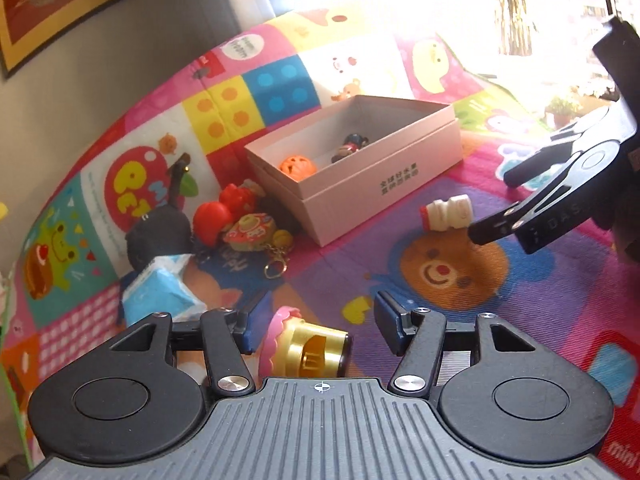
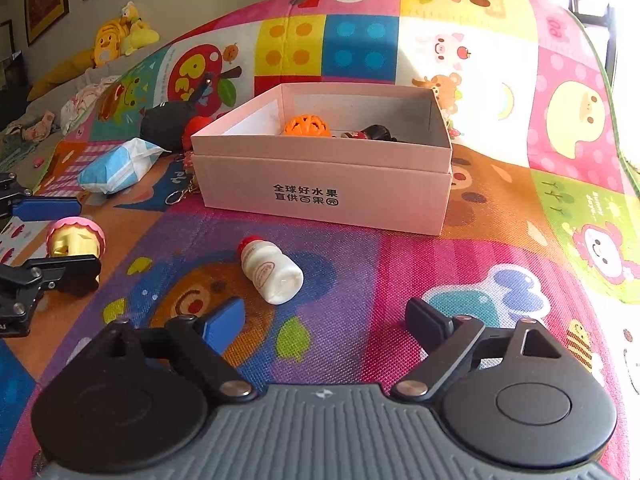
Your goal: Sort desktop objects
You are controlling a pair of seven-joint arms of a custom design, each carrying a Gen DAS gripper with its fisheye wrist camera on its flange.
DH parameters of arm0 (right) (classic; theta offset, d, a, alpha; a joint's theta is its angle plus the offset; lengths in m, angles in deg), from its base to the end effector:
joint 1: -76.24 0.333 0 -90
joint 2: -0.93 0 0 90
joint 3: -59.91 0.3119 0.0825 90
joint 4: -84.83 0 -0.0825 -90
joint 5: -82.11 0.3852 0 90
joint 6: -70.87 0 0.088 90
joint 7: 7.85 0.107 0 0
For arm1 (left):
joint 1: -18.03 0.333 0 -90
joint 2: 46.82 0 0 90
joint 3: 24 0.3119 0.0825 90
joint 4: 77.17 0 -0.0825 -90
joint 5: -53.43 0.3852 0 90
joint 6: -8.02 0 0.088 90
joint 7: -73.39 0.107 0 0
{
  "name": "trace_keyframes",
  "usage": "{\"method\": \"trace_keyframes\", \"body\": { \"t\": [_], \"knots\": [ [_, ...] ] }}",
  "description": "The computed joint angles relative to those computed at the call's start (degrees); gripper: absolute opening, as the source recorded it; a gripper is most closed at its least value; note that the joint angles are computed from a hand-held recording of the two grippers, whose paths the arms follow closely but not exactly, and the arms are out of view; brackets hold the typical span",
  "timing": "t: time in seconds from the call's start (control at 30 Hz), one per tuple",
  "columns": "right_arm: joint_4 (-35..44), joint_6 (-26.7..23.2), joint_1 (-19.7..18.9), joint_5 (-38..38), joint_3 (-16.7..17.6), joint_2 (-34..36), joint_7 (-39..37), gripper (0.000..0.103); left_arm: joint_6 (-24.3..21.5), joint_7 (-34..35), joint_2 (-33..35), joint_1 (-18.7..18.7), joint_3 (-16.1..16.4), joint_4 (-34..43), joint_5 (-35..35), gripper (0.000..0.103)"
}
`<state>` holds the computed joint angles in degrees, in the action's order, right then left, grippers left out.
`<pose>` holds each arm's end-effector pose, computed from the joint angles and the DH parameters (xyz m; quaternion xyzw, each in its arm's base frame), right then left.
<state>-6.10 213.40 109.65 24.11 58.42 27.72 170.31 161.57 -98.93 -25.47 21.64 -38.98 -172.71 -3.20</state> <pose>0.6052 0.3851 0.4060 -0.5484 0.7235 -0.3142 0.2777 0.6933 -0.0891 0.4521 -0.2150 0.8618 -0.3811 0.2567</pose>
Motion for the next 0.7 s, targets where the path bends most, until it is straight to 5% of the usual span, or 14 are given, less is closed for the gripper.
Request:
{"method": "trace_keyframes", "body": {
  "t": [0.2,0.37,0.5,0.7],
  "knots": [
    [0.33,-0.49,0.03,0.44,0.01,0.22,-0.32,0.093,-15.89,-11.94,-1.69,2.23,2.12,0.62,1.03,0.071],
    [0.31,-0.75,0.11,0.46,-0.04,0.21,-0.09,0.095,-21.18,-12.13,-4.14,3.08,2.94,-2.07,-1.16,0.076],
    [0.21,-0.69,0.19,0.13,-0.15,0.15,0.35,0.096,-18.51,-10.48,-6.11,3.01,3.75,-4.08,-5.14,0.088],
    [-1.14,4.38,-0.30,-2.49,-0.16,-1.49,1.89,0.096,-7.23,-16.24,-6.04,2.27,5.34,-3.94,-8.29,0.100]
  ]
}}
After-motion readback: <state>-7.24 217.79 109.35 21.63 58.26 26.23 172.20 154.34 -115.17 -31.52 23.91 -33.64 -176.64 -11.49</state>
